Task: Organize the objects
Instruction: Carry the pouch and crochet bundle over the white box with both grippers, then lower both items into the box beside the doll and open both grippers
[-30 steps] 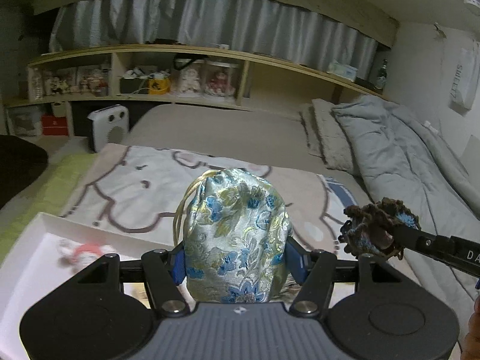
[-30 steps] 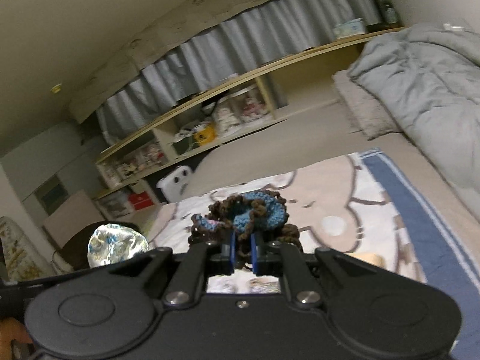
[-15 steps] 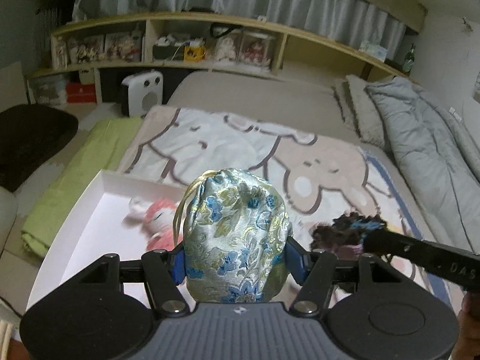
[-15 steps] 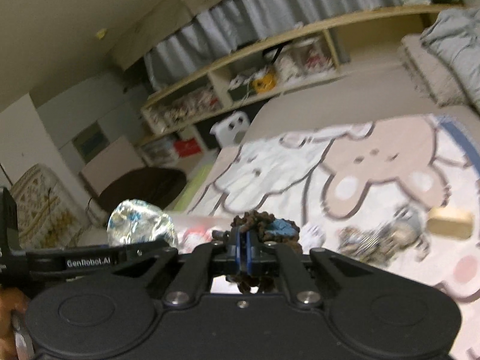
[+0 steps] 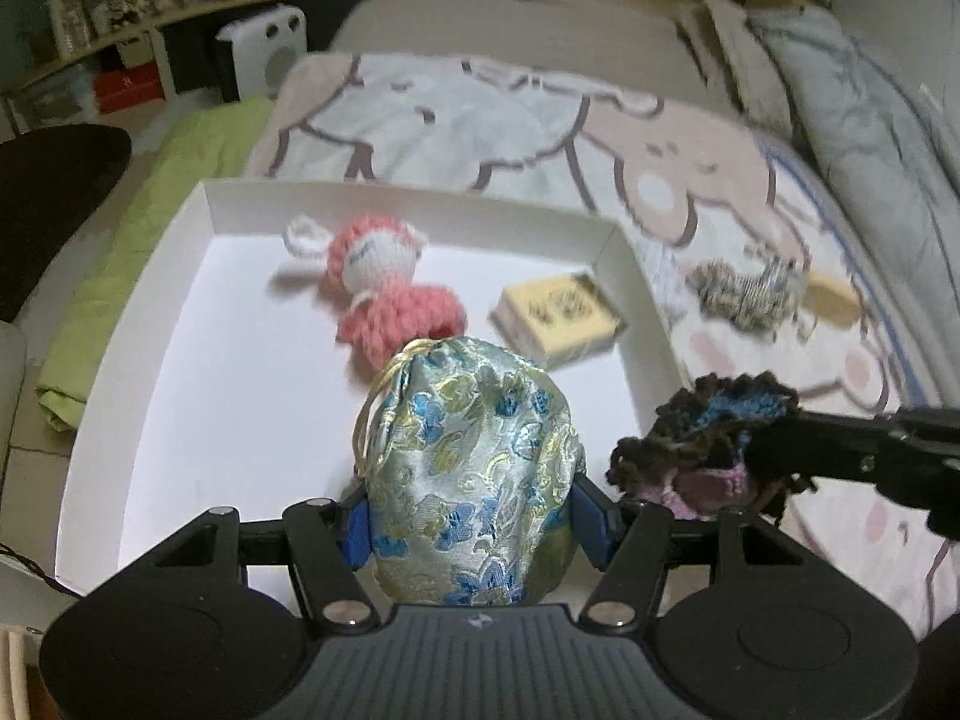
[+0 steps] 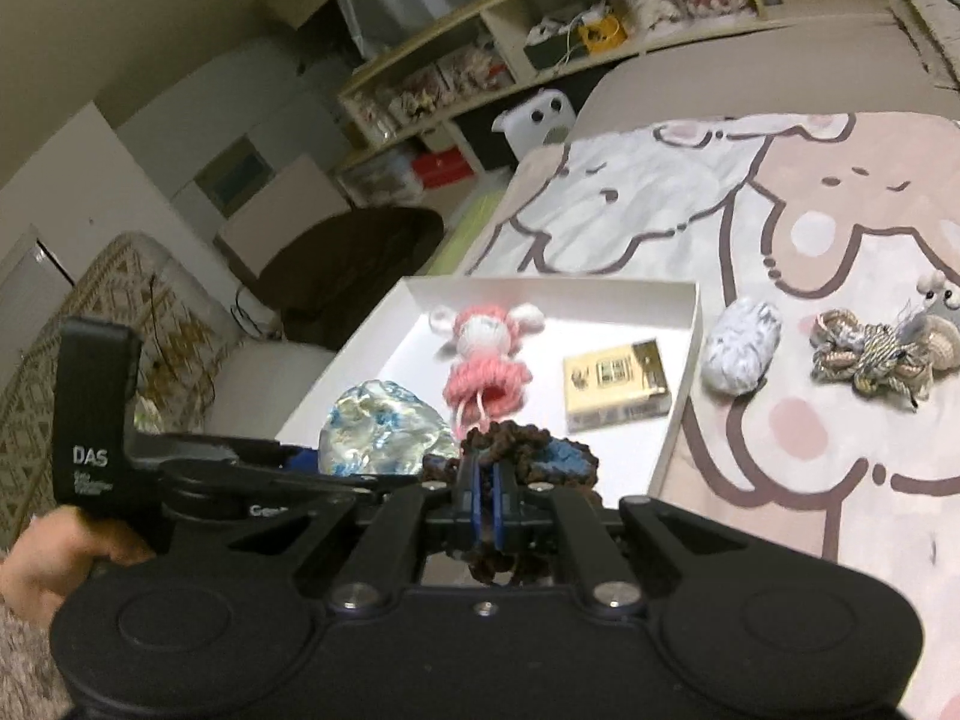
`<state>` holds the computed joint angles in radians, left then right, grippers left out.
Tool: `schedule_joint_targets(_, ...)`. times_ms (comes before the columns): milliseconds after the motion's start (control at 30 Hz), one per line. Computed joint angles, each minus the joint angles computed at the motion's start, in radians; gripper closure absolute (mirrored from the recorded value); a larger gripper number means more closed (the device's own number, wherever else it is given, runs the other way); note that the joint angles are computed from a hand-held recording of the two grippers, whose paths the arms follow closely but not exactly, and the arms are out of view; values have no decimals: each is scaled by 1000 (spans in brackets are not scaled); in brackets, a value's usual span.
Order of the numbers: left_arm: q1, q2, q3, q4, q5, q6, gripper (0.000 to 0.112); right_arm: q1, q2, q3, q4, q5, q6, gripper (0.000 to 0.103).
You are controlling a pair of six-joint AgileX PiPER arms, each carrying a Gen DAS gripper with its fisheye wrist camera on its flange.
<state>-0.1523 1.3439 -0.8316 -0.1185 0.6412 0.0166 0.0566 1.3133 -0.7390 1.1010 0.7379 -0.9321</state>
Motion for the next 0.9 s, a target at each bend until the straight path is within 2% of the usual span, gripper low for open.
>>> schedule_joint_targets(167,33,50,-10,-58,27,92,49,16,45,-15,-47,7,44,99)
schedule_joint_targets(267,20,73,-16,-42,41,80,48,31,78,-33,-95,16,68,99)
schedule_joint_targets(333,10,86,-21,-23,52,66,42,43,82,-32,-118,6,77,98)
schedule_joint_targets(367,9,93,-29,-17,61,55,37,48,81,-31,-133,-4,88,93)
schedule_joint_targets(400,3,96,-32,4,61,28,29,56,75,-31,-158,-25,122,80)
schedule_joint_targets(467,-11,86,-27,62,48,-30,28,62,62,-33,-193,-55,159,59)
schedule_joint_targets(900,-38,45,-26,107,65,-97,28,13,35,-51,-183,-11,129,64)
